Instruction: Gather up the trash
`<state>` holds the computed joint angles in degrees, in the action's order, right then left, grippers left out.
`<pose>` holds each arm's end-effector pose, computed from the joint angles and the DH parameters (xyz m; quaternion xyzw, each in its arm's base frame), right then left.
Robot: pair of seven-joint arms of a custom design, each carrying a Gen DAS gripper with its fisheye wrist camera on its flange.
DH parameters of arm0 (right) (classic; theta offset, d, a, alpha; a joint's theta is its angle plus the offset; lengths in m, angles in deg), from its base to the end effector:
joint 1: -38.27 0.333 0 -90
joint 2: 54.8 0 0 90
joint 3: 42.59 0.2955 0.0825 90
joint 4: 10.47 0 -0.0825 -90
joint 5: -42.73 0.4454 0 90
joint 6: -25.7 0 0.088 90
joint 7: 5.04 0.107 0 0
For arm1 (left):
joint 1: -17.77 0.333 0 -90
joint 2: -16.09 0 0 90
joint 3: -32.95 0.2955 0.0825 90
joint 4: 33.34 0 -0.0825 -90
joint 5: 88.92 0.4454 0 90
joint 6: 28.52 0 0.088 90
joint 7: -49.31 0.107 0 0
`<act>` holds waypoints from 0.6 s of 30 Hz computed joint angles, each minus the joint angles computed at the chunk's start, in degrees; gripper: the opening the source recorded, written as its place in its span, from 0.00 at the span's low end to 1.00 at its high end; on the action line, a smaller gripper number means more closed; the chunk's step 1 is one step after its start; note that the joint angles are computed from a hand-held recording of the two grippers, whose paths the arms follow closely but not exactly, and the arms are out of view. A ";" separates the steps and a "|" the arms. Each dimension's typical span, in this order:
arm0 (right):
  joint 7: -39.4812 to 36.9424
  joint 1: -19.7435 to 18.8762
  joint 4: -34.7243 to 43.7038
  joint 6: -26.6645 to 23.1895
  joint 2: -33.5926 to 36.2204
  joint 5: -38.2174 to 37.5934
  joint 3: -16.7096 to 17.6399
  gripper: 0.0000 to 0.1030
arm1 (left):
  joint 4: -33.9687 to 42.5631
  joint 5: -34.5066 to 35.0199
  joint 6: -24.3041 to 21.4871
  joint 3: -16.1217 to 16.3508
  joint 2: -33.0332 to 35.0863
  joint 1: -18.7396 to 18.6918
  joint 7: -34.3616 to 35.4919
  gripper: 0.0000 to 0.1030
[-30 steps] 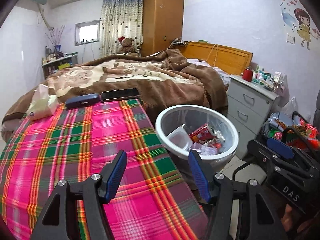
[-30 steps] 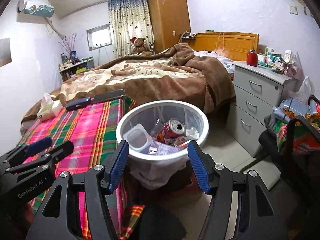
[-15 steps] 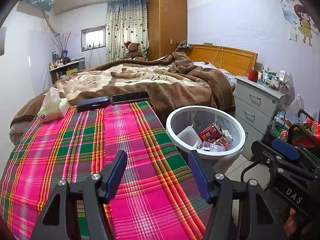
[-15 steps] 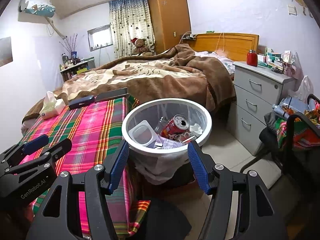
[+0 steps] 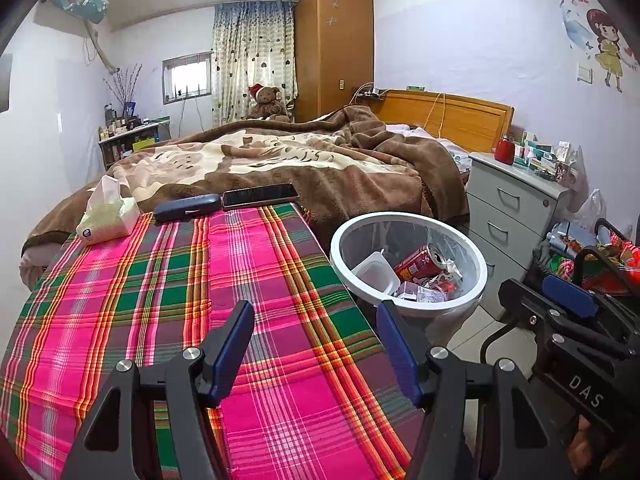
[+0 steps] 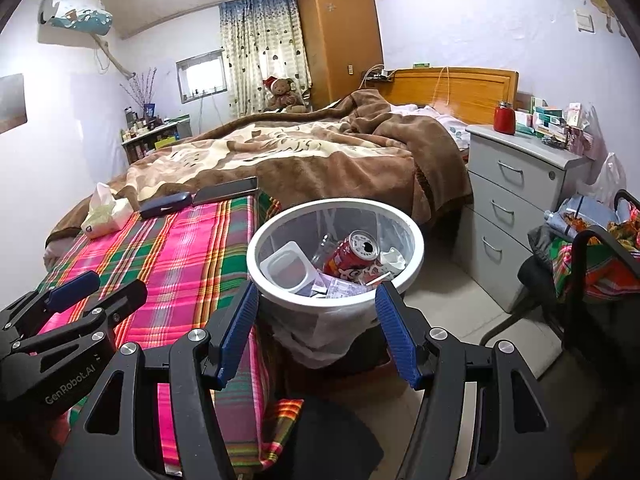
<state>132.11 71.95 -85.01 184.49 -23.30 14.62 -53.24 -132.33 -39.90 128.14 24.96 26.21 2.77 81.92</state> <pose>0.7225 0.3709 0.5019 -0.6290 0.6114 -0.2865 0.3853 0.6491 -0.3002 0.5236 -0.6108 0.6348 -0.3446 0.3245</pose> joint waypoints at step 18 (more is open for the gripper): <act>-0.46 -0.15 -0.15 -0.42 -0.30 0.37 0.32 0.61 | 0.04 -0.06 -0.03 0.02 0.11 -0.11 -0.18 0.62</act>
